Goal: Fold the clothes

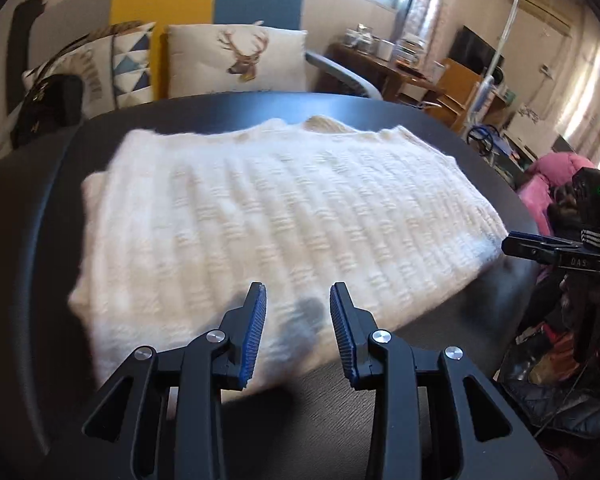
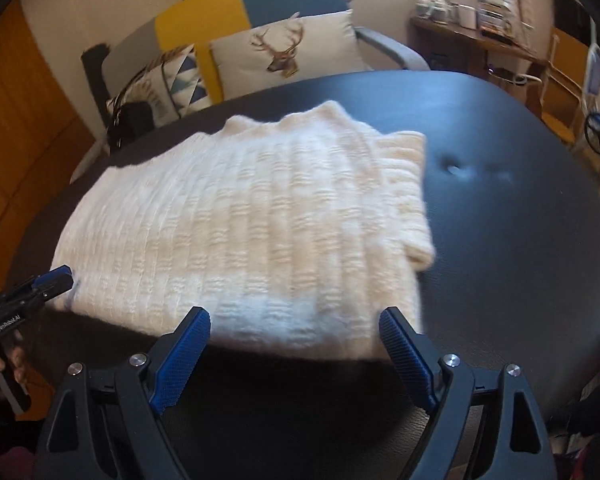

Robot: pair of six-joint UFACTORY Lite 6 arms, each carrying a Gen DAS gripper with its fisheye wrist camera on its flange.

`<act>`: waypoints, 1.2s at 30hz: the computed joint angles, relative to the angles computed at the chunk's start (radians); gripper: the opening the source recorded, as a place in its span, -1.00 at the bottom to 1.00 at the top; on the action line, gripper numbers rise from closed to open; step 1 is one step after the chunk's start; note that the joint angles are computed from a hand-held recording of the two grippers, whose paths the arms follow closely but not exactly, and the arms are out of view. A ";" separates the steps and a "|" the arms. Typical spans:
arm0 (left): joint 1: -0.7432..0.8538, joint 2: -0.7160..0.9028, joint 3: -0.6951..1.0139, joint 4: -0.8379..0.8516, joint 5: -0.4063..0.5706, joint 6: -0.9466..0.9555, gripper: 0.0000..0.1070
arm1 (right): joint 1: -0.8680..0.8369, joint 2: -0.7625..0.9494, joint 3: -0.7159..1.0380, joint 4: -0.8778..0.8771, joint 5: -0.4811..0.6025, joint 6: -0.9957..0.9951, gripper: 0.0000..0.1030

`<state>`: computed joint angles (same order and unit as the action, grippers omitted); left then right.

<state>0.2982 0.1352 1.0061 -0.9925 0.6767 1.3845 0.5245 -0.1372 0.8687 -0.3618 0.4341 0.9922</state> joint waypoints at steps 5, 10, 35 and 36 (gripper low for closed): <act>-0.104 0.037 -0.022 0.049 -0.127 -0.036 -0.33 | -0.069 0.015 -0.061 0.144 -0.060 -0.123 0.71; -0.047 0.023 0.020 0.025 -0.013 -0.035 -0.32 | -0.083 -0.040 -0.064 0.111 -0.052 -0.110 0.71; 0.043 0.282 0.336 0.043 0.019 -0.204 -0.15 | -0.085 0.529 0.522 0.114 0.034 -0.208 0.61; 0.043 0.282 0.353 0.027 0.034 -0.191 -0.15 | -0.074 0.527 0.536 0.099 0.029 -0.208 0.61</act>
